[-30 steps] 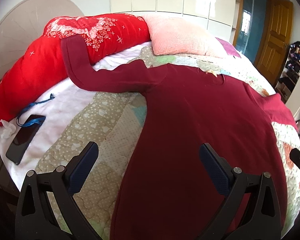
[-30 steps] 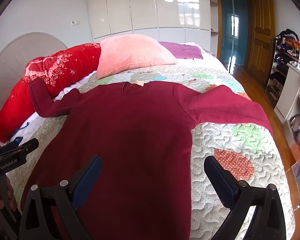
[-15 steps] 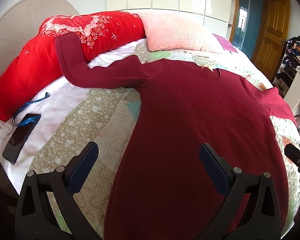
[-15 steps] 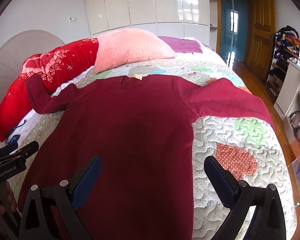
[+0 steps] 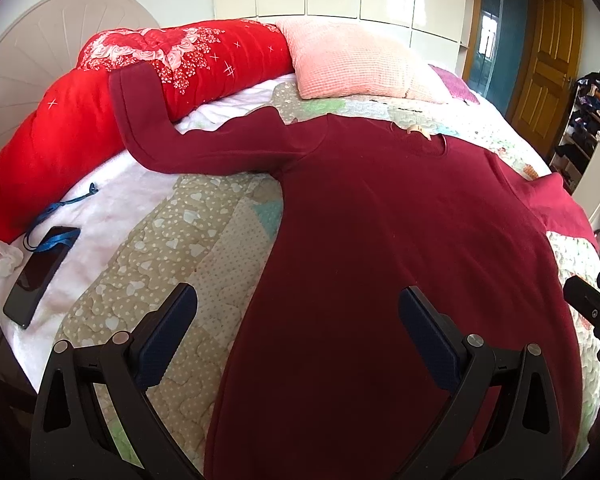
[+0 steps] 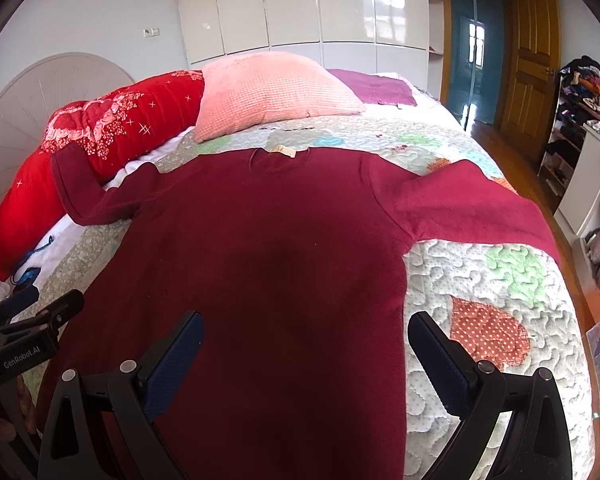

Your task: Fold small clothes

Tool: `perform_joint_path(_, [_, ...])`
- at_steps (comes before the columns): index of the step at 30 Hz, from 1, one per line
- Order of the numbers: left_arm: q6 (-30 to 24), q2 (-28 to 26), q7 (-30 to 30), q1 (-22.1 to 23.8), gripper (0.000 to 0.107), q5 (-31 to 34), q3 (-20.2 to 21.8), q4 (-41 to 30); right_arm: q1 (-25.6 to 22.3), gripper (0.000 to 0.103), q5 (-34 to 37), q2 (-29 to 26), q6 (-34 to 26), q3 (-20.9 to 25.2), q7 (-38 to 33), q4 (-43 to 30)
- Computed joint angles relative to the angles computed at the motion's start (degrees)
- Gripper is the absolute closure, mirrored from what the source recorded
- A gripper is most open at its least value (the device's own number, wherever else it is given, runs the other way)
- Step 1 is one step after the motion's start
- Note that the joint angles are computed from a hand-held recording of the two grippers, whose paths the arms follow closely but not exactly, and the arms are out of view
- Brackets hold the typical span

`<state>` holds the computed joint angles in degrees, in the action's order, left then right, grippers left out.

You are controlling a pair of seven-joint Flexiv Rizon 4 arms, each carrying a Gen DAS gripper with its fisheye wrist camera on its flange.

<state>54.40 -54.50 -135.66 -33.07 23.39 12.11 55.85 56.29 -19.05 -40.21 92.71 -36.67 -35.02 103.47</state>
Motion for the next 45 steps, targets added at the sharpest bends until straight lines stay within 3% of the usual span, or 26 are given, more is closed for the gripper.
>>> perform_joint_path(5, [-0.2, -0.3, 0.1, 0.2, 0.005, 0.0, 0.1, -0.5, 0.3, 0.001, -0.1, -0.8, -0.3, -0.2, 0.1, -1.0])
perform_joint_path(20, [-1.9, -1.3, 0.0, 2.0, 0.005, -0.5, -0.1, -2.8, -4.7, 0.001, -3.4, -1.5, -2.2, 5.1, 0.9, -4.7])
perform_joint_path(27, [-3.1, -1.8, -1.5, 4.4, 0.005, -1.5, 0.9, -4.9, -9.6, 0.001, -6.7, -3.1, -4.4, 10.4, 1.3, -9.4])
perform_joint_path(33, [-6.0, -3.6, -3.6, 8.8, 0.005, -2.8, 1.4, -9.6, -15.8, 0.001, -8.8, -5.8, -7.3, 18.1, 0.3, -15.9])
perform_joint_path(39, [-11.2, -9.2, -3.8, 14.8, 0.006, -6.0, 0.4, -19.5, -20.7, 0.001, -9.9, -9.4, -9.7, 24.6, -2.5, -23.3])
perform_joint_path(45, [-13.6, -14.4, -3.7, 17.6, 0.006, -5.1, 0.8, -27.9, -23.3, 0.001, -9.6, -14.1, -14.7, 29.2, -6.4, -32.5])
